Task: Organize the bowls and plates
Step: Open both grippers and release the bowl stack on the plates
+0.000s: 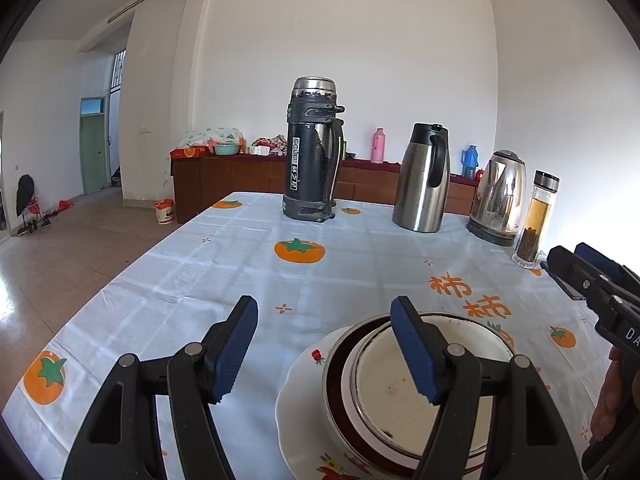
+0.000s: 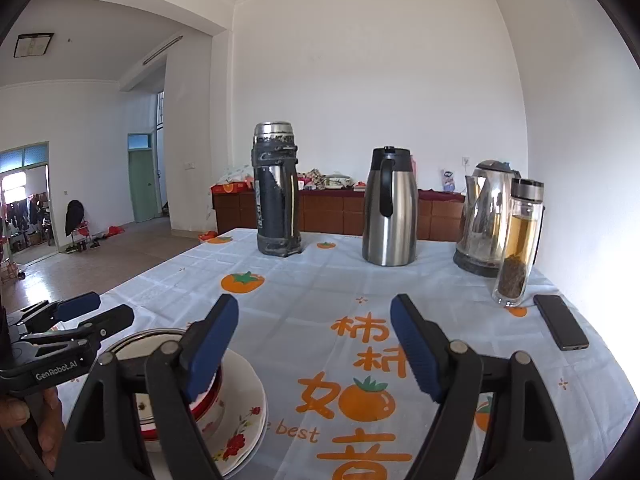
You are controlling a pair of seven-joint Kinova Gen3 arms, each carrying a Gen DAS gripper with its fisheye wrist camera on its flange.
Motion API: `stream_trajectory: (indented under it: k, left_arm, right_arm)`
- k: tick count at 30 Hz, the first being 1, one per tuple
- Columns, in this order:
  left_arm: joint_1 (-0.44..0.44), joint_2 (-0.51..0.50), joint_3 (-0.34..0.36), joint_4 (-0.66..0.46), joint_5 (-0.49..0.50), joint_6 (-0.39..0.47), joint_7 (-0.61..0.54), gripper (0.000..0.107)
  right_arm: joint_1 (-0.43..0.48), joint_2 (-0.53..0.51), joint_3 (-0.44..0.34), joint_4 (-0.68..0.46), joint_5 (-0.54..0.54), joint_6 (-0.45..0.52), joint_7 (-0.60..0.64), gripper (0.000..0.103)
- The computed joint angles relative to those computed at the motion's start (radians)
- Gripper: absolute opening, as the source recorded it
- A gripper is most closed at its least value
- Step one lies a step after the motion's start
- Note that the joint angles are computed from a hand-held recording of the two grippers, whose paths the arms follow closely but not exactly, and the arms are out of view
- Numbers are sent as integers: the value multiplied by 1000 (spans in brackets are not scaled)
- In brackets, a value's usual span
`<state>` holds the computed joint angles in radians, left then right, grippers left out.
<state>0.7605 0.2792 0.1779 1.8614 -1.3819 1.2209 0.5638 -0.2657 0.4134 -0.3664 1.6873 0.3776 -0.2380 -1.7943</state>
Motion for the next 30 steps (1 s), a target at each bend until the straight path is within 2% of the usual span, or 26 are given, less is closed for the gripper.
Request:
stream_trajectory:
  k: [4, 24, 28, 30]
  left_arm:
    - [3, 3, 2, 2, -7, 5, 2, 71]
    - [17, 10, 3, -7, -10, 26, -12, 71]
    - [14, -5, 7, 7, -27, 1, -11, 71]
    - [23, 2, 9, 3, -36, 25, -12, 71]
  right_arm:
    - [-31, -8, 44, 19, -29, -36, 23, 80]
    - [-69, -21, 96, 44, -68, -75, 48, 83]
    - [-88, -23, 114, 47, -86, -82, 73, 83]
    - [-95, -25, 122, 49, -97, -86, 86, 83]
